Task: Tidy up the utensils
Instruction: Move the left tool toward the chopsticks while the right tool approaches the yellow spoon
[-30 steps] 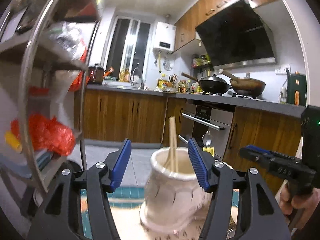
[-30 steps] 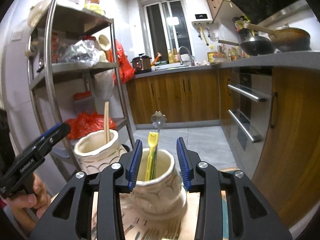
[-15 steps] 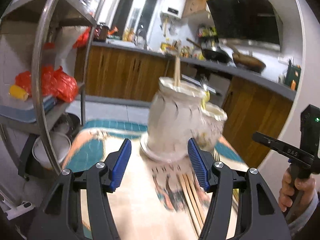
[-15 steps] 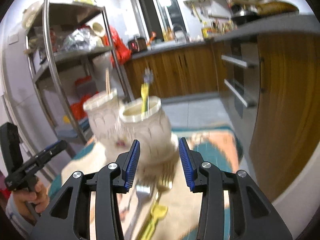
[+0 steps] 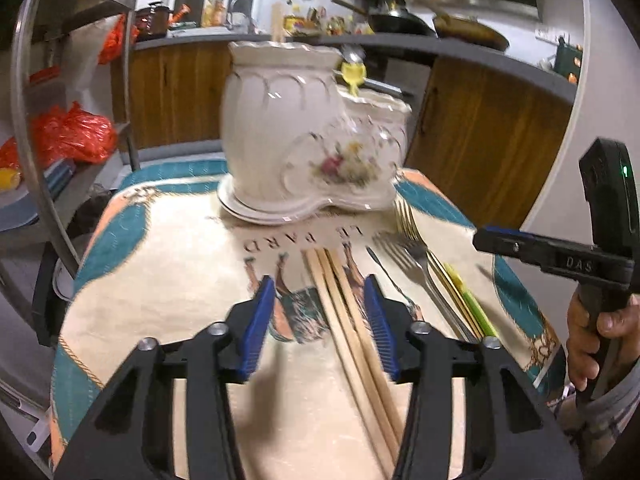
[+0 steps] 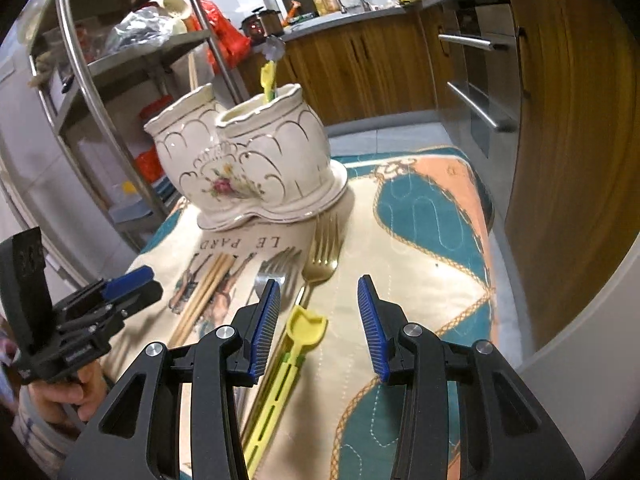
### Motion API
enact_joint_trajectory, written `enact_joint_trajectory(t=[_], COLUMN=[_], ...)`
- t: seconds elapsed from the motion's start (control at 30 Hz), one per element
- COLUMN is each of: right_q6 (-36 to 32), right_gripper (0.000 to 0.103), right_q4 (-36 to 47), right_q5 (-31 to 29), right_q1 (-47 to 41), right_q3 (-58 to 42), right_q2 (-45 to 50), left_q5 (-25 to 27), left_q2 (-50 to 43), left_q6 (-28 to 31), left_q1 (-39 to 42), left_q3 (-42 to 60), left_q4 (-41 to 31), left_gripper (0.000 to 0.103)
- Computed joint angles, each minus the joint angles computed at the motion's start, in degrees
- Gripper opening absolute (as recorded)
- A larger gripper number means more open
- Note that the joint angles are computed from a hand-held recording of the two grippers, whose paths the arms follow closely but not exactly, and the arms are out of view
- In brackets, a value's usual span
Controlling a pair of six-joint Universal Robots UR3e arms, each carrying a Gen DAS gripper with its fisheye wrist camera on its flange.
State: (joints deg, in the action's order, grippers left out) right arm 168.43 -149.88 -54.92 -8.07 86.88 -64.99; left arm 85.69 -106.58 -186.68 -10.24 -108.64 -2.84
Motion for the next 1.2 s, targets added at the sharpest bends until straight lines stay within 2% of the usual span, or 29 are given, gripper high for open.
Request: enact_joint_trajectory(t=[0.17, 0.3, 0.4, 0.63, 0.93, 1.2], right_q6=[-2.9, -5.3, -5.8, -6.4, -5.8, -6.6], right_gripper=[0.042, 0.033, 0.033, 0.020, 0.020, 0.021], right_q4=[4.1, 6.7, 6.9, 7.7, 9.3, 12.8], right_q5=[-2.3, -5.4, -5.1, -4.6, -0.5, 0.2], right_q1=[1.4, 3.1, 3.4, 3.4, -0.2, -0.7], right_q3=[-1.6, -2.6, -2.6, -2.8, -2.2, -3.0], right_q2=[0.3, 0.9, 0.8, 0.9, -0.5, -0.8], left_q5=[1.6, 2.5, 3.2, 4.8, 5.9, 3.7], left_q2=[-2.2, -3.2, -3.2, -3.7, -2.7, -1.0], left_q6=[1.1, 0.7, 1.1, 1.8, 1.2, 2.0], left_q1=[-2.1, -2.3, -2.5, -3.3, -3.7, -1.3], left_q3=[3.8, 4.9, 5.3, 6.5, 6.5, 5.4], left_q4=[-5.6, -8.5, -9.3, -10.5, -12.3, -14.0], left_gripper=[0.028, 0.021, 0.018, 0.014, 0.013, 0.013])
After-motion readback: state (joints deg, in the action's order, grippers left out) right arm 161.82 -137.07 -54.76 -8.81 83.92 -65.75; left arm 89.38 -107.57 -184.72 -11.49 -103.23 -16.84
